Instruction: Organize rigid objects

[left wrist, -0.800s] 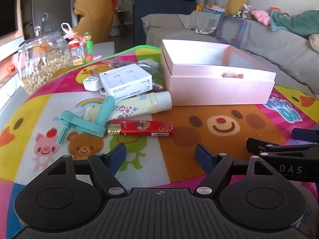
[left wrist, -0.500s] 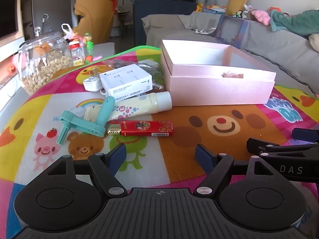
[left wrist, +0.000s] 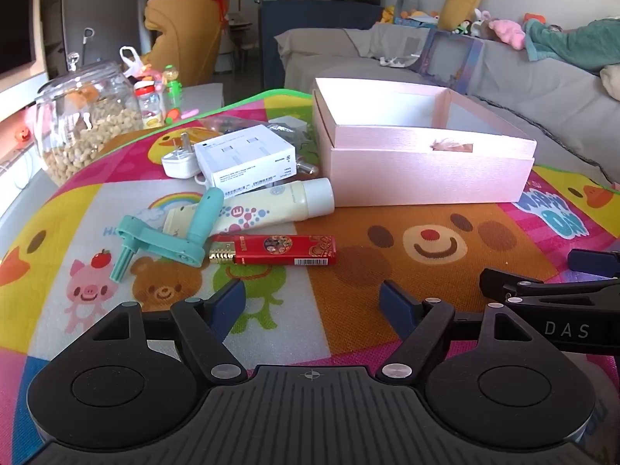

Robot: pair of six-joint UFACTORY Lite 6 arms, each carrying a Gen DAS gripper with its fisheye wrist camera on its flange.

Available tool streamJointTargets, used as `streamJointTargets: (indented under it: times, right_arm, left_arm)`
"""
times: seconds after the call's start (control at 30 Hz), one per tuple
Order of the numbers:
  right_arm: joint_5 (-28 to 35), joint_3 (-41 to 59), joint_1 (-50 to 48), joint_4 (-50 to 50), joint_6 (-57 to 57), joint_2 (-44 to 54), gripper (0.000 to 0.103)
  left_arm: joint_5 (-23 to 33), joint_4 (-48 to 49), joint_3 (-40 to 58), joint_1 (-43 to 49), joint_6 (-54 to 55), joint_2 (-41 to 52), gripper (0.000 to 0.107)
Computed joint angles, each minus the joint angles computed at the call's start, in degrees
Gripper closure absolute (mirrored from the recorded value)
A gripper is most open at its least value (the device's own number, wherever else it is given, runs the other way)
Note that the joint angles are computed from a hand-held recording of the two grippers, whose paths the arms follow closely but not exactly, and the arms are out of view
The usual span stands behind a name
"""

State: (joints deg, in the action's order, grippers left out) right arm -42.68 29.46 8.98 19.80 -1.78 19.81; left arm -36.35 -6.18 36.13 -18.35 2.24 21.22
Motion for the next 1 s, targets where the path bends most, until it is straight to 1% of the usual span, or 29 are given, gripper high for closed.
streamJointTargets:
  times: [1.0]
  right_arm:
    - [0.02,0.01,0.26,0.40,-0.32,-0.14,0.000]
  left_arm:
    - [-0.51,0.27,-0.38,0.23,-0.08,0.00,0.025]
